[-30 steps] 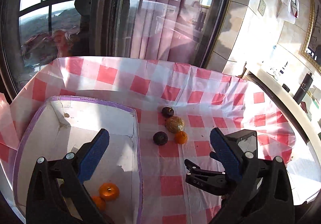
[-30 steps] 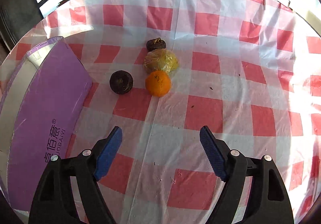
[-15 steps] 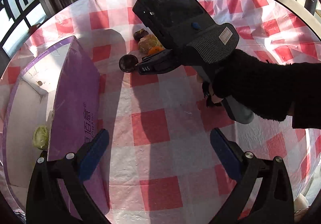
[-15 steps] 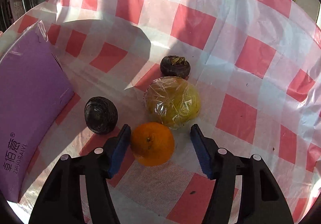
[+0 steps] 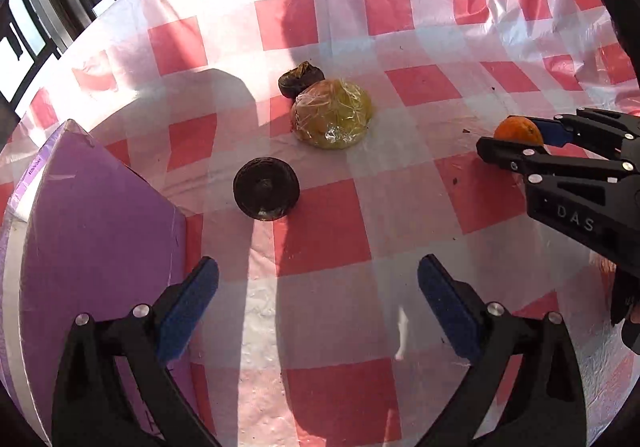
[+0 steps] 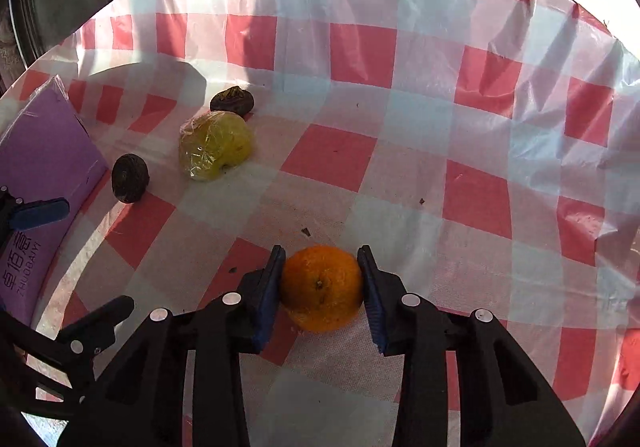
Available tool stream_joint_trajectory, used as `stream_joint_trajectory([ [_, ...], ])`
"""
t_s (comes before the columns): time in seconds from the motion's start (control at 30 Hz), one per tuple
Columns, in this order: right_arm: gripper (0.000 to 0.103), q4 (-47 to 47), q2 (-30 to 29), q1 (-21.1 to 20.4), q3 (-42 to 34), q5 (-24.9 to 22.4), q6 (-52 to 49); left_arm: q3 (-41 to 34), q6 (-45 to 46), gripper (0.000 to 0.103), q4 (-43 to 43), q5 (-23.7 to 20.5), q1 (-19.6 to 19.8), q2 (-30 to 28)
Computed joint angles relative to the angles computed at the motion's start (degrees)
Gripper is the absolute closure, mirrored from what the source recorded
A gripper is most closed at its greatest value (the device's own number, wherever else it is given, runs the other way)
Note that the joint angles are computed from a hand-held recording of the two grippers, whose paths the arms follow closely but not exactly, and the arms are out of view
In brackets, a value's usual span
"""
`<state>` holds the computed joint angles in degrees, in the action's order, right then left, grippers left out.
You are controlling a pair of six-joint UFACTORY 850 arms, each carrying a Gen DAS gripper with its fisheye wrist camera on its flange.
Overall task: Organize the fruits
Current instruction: 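Grasp an orange with the right tool while the left tool grasps the dark round fruit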
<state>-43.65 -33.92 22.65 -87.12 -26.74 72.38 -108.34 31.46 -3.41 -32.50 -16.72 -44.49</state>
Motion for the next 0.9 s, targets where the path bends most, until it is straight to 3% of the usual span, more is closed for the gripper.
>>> stream_joint_trajectory([
  [0.07, 0.066, -2.2, 2.2, -0.4, 3.3, 0.6, 3.8, -6.5, -2.6, 0.014, 0.2, -2.8, 0.0, -4.2],
  [0.2, 0.066, -5.2, 4.7, -0.4, 7.3, 1.2, 8.9, -16.7, -12.3, 0.021, 4.6, -5.7, -0.4, -10.5],
  [0.33, 0.066, -8.1, 6.0, 0.0, 9.4, 1.7, 13.0, -24.7, -13.8, 0.027, 1.6, -9.8, 0.0, -15.3],
  [0.4, 0.066, -9.2, 6.3, 0.2, 9.9, 1.8, 14.4, -27.4, -12.9, 0.053, -2.4, -11.9, 0.4, -16.8],
  [0.43, 0.066, -9.5, 6.4, 0.2, 10.1, 1.8, 14.7, -27.4, -12.8, 0.062, -2.6, -12.1, 0.3, -16.7],
  [0.53, 0.066, -10.0, 7.0, 0.3, 10.9, 2.0, 15.8, -27.3, -12.2, 0.062, -2.9, -15.1, -0.5, -16.2],
  [0.9, 0.066, -3.9, 10.1, 1.8, 14.1, 0.9, 13.3, -9.1, -4.5, 0.062, -2.8, -15.5, -3.7, -4.4],
])
